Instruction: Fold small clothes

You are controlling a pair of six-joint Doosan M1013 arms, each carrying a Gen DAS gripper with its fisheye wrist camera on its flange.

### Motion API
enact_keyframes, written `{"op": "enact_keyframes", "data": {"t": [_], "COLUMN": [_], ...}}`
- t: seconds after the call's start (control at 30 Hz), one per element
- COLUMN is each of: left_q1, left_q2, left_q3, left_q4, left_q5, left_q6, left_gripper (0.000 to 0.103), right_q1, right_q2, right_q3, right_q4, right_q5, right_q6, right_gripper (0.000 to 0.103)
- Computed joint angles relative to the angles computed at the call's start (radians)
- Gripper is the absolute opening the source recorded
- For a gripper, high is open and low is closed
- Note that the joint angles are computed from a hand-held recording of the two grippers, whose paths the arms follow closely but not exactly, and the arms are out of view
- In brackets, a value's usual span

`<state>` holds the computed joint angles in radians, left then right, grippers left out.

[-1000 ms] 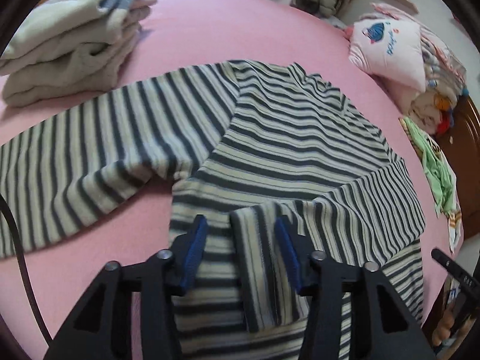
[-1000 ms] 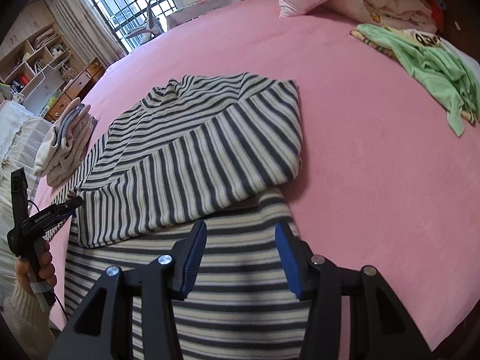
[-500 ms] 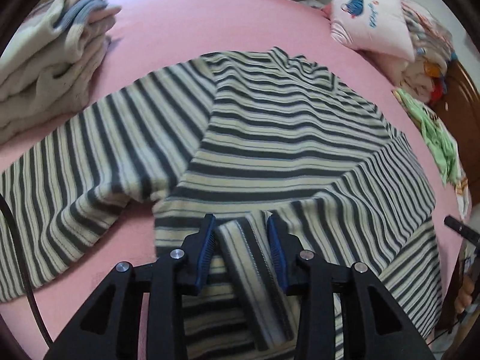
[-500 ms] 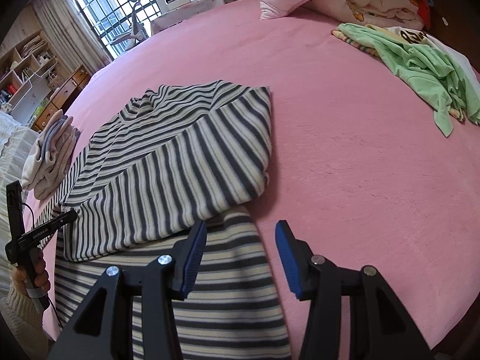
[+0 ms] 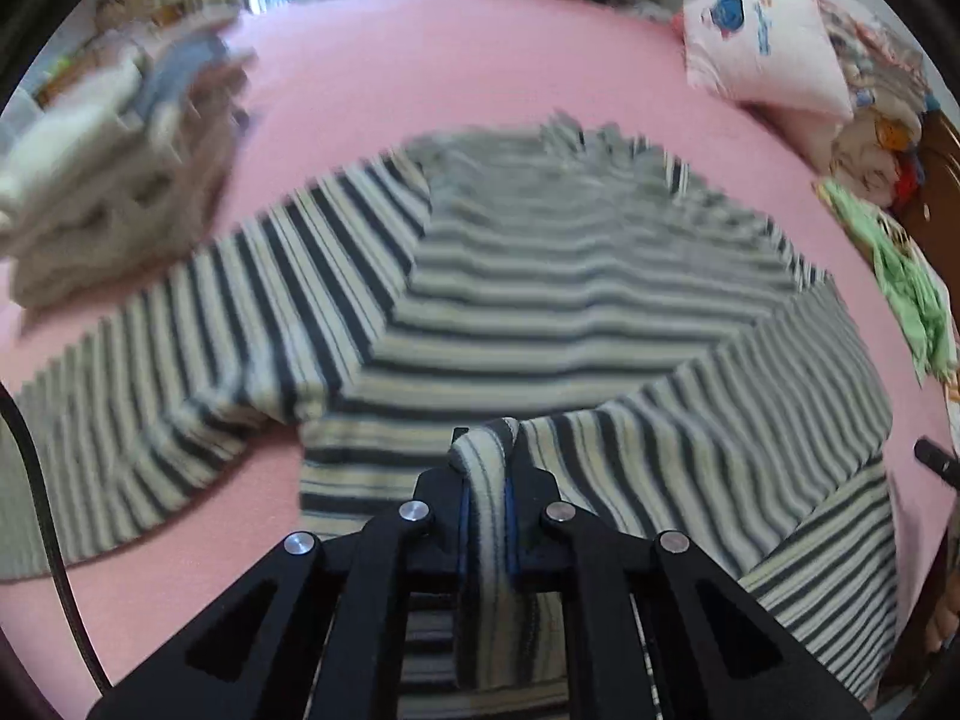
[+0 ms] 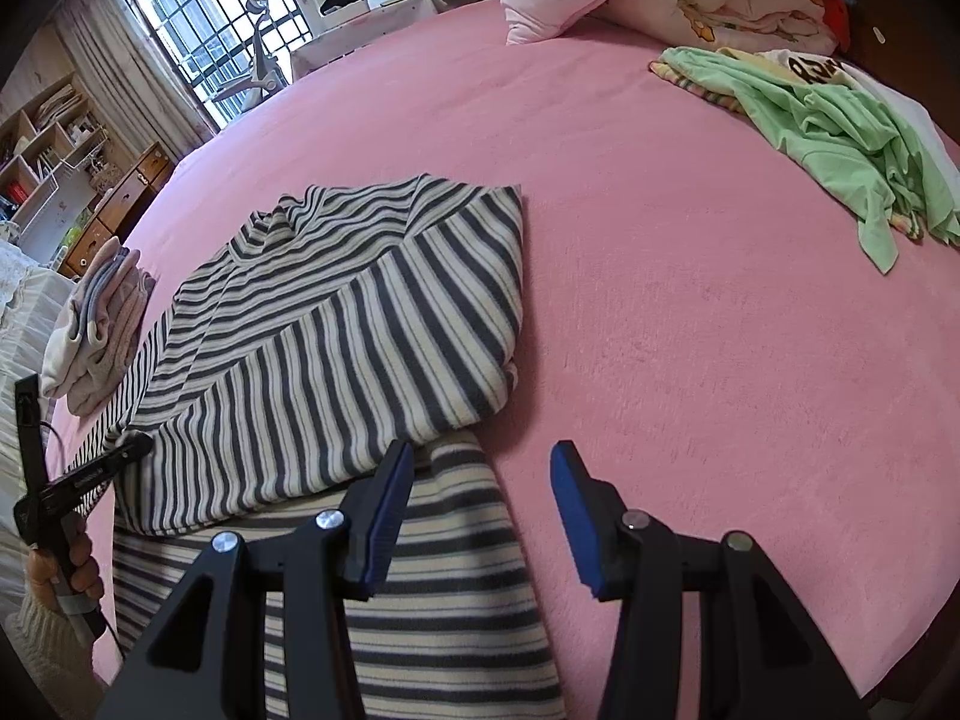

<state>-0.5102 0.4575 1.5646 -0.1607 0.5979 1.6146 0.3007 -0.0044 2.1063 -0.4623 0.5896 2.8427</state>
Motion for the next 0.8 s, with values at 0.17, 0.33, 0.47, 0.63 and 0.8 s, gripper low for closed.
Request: {"op": "enact_keyframes", "data": {"t": [0.17, 0.33, 0.47, 0.63, 0.8], "left_q1": [-0.012, 0.0, 0.013, 0.004, -0.011], "left_q2": [-0.08, -0.061, -0.038, -0.035, -0.026], "left_q3": [0.072, 0.062, 0.055, 0.068, 0.059], "left_q4": [0.235, 0.374, 0.317, 0.306, 0.319], "left_q5": [-0.144, -0.064, -0.013, -0.025, -0.027], "left_q6": [-0.298, -0.502, -0.483, -0.478, -0.468], "left_gripper": [0.006, 0.007, 0.008, 0.008, 0.008], "right_q1": [-0.004, -0.027, -0.091, -0.201, -0.265], "right_q2": [0.001, 0.013, 0.045, 0.126, 0.228], "right_q3": [-0.008, -0.03, -0.069, -0.146, -0.23], "right_q4": [-0.022, -0.026, 0.058, 0.276, 0.429], "right_q5": [0.015, 0.027, 0.006, -0.021, 0.001], "right_q6": [0.0, -0.03, -0.141, -0.371, -0.577], "right_gripper": [0.048, 0.048, 0.048, 0.048, 0.048]}}
